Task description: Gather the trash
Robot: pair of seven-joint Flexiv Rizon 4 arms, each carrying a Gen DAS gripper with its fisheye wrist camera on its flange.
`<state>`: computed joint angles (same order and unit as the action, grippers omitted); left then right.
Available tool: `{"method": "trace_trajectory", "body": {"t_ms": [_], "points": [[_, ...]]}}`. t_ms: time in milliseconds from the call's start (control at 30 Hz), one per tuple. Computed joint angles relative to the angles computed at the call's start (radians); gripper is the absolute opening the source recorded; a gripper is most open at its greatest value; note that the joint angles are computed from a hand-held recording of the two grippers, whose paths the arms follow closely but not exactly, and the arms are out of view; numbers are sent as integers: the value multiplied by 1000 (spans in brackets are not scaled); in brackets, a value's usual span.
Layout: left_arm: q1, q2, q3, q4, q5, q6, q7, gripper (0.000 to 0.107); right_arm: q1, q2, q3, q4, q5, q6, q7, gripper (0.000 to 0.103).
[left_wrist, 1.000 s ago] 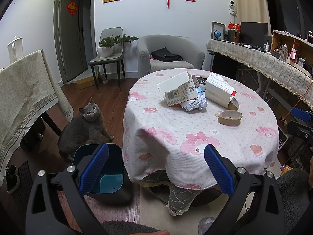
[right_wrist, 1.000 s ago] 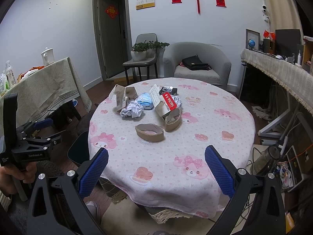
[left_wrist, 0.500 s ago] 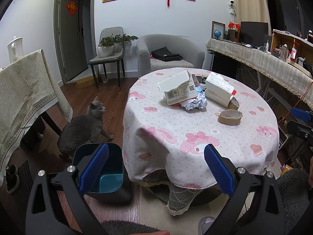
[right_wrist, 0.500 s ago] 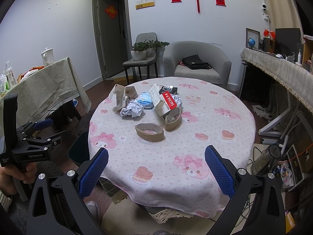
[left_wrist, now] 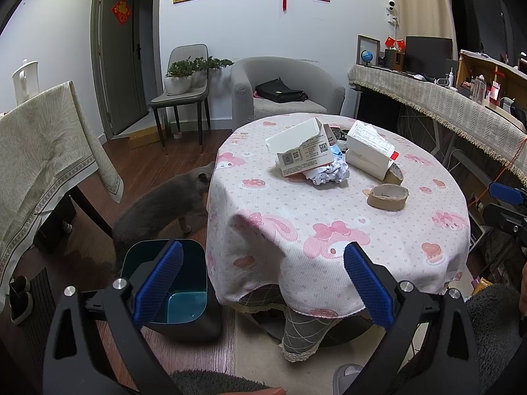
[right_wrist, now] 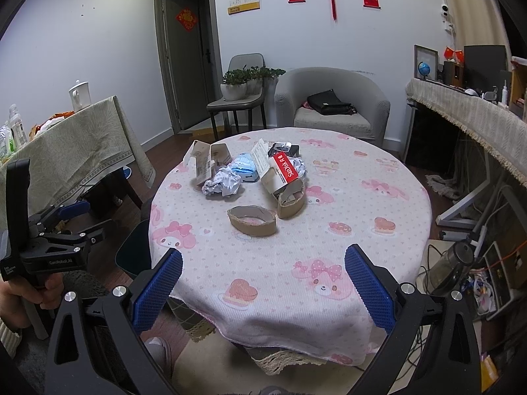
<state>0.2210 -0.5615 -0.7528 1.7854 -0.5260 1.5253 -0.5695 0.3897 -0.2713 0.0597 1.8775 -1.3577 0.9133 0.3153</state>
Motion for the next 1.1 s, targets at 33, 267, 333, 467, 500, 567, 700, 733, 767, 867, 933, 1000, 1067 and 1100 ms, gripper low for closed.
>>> {"method": "trace_trajectory", "body": {"t_ms": [33, 267, 333, 467, 500, 567, 700, 733, 767, 867, 933, 1000, 1067, 1100], "points": [[1, -1, -1, 0, 0, 0, 0, 100, 0, 0, 0, 0, 0, 1, 0, 100], [-2, -14, -5, 11, 15, 20, -19, 100, -3, 2, 0, 0, 2, 3, -3, 100], [6, -15, -13, 14, 24, 20, -26, 100, -4, 4, 0, 0, 4, 5, -7, 100], [24, -17, -31, 15, 40, 15, -37, 100, -10, 10, 0, 11, 0, 16, -8, 100], [29, -15, -34, 12, 42, 6, -39, 100, -10, 9, 1, 12, -1, 19, -9, 100], [47, -15, -57, 16, 41, 1, -28, 99, -2, 6, 6, 8, 6, 3, -25, 100], [85, -23, -110, 19, 47, -3, -4, 98, 11, -7, 11, -20, 70, -23, -111, 100], [85, -25, -112, 14, 47, -9, -4, 98, 17, -11, 12, -26, 86, -32, -131, 100], [86, -26, -113, 11, 45, -18, -4, 98, 18, -11, 10, -28, 95, -32, -142, 100], [71, -24, -98, -9, 29, -51, 0, 98, 16, -8, 2, -30, 95, -5, -136, 100], [50, -21, -76, -26, 9, -69, 7, 98, 10, -10, -5, -34, 87, 22, -124, 100], [11, -17, -33, -55, -10, -93, 4, 99, 8, -18, -9, -44, 93, 31, -136, 100], [-8, -19, -16, -74, -32, -113, 16, 99, 6, -27, -14, -54, 101, 40, -153, 100], [-21, -23, -5, -91, -43, -132, 20, 99, 6, -32, -17, -62, 105, 45, -163, 100]]}}
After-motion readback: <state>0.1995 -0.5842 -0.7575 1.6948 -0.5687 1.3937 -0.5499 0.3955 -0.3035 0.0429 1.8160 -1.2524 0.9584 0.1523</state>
